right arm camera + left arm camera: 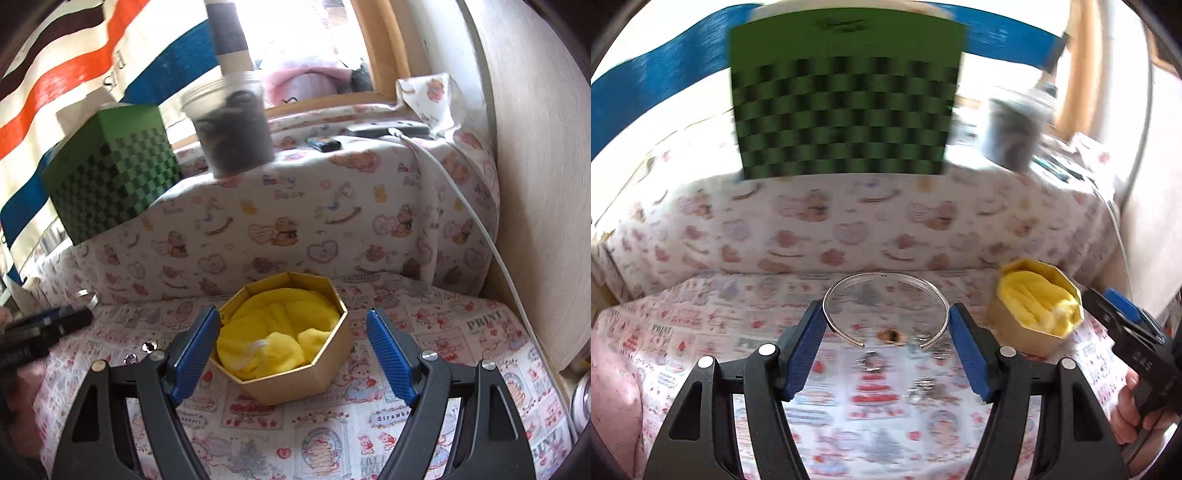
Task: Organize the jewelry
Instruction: 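Lift the bangle with the left tool while the right tool grasps a small silver chain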
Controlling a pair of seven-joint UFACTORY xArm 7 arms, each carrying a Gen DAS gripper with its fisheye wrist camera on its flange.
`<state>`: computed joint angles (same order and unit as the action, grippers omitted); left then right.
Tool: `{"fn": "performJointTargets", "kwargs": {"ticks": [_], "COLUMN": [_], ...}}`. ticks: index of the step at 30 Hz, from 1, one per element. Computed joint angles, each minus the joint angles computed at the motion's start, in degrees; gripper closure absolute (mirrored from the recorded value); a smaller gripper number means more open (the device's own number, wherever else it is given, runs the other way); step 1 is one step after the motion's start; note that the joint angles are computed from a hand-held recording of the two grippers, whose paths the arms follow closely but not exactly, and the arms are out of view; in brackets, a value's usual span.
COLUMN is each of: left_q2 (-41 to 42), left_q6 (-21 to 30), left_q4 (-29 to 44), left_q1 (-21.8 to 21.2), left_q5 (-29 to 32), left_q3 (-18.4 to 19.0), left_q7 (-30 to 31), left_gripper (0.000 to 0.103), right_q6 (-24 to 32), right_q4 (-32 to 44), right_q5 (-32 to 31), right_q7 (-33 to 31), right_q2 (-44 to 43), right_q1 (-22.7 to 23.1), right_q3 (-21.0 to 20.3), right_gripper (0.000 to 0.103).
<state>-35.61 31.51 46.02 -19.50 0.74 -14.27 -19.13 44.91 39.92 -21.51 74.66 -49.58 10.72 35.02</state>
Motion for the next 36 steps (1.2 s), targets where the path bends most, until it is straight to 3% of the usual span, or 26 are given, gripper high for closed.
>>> {"fn": "performJointTargets", "kwargs": {"ticks": [2,5,7,15,22,36], "left_q2": [0.61,-0.78,-0.72,-1.14,-0.53,-0.27], "left_q6": [-0.33,-0.80,-0.22,-0.41,-0.04,0.46], "left_q4": [-0.79,-3.52,-3.71,-5.10,-5.29,-4.95], "left_q1": [-1.14,1.06,1.64,2.22,2.93,3.05], "left_q5": [-2.70,-1.79,-1.69,-2.76,-3.24,-2.71], "left_q3": [3.34,1.28,1.88,3.93,4.01,3.66], "left_q7": [1.51,-1.11,-1.58,-1.57,-2.06,-2.57], "left_gripper": [0.036,0.036,0.036,0.036,0.036,0.036], "right_q6": [2.02,-0.60,-1.66,-1.75,-1.86,-0.40], "right_q4": [2.14,3.33,5.54,18.25,25.47,27.29], "right_q5": [1.98,4.15,5.04,0.91,0.88,-2.14], "right_q7": [-1.69,-4.62,-6.95,-10.45,-11.60,-9.09], "right_q2": [2.50,6.14,10.01,27.32,40.79,44.57], "right_q1": [1.47,4.34,5.54,7.66,11.97,20.52], "right_q3": [-1.01,-3.66,-4.51,-2.91,-6.75,-14.73], "right_gripper": [0.034,0.049,0.063,0.076,0.090,0.097]}}
